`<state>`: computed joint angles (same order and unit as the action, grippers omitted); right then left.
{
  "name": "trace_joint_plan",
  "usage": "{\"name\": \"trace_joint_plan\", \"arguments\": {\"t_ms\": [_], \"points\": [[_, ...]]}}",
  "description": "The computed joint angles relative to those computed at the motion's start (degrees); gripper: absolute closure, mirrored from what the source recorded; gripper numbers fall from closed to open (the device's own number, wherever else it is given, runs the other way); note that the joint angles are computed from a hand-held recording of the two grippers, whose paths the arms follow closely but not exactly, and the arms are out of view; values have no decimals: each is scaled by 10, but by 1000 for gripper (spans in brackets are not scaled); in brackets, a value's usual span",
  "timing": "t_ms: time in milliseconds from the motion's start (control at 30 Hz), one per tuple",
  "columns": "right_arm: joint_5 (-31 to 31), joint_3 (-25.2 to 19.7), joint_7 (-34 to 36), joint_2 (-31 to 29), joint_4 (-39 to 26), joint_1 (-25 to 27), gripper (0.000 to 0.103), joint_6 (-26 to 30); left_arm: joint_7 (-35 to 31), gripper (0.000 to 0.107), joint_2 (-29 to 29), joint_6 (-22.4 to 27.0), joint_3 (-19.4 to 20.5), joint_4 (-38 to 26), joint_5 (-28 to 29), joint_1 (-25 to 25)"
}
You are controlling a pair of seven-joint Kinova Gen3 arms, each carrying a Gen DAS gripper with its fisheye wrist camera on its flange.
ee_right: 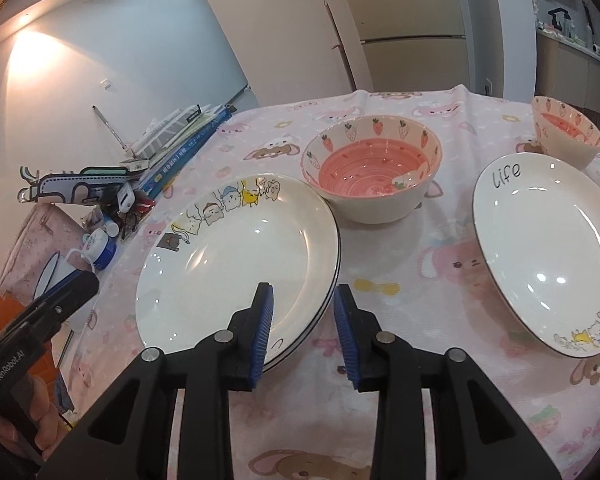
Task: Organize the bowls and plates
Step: 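Withdraw both grippers and move them toward the white 'life' plate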
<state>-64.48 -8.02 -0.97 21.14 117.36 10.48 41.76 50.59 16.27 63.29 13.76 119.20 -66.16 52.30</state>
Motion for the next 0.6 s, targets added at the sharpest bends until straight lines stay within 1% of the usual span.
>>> {"name": "trace_joint_plan", "arguments": {"t_ms": [133, 167, 233, 300, 333, 367, 433, 600], "points": [[-9, 8, 20, -11, 5, 18, 71, 15, -15, 47, 11, 65, 7, -33, 9, 27], [-10, 11, 22, -14, 5, 21, 71, 19, -20, 45, 15, 83, 8, -42, 8, 35], [-14, 19, 30, -20, 6, 31, 71, 31, -26, 40, 17, 100, 10, -52, 5, 46], [-24, 26, 48, -29, 10, 42, 71, 42, -33, 38, 25, 120, 10, -66, 3, 56], [-30, 31, 58, -33, 13, 48, 71, 47, -36, 35, 30, 130, 10, -74, 4, 61], [-35, 36, 66, -37, 16, 51, 71, 50, -36, 29, 39, 146, 8, -85, 4, 69], [-44, 46, 83, -45, 23, 56, 71, 51, -29, 22, 52, 164, 4, -99, 0, 81], [-67, 74, 131, -58, 34, 82, 70, 62, -20, 22, 80, 191, -5, -134, -15, 110]]}}
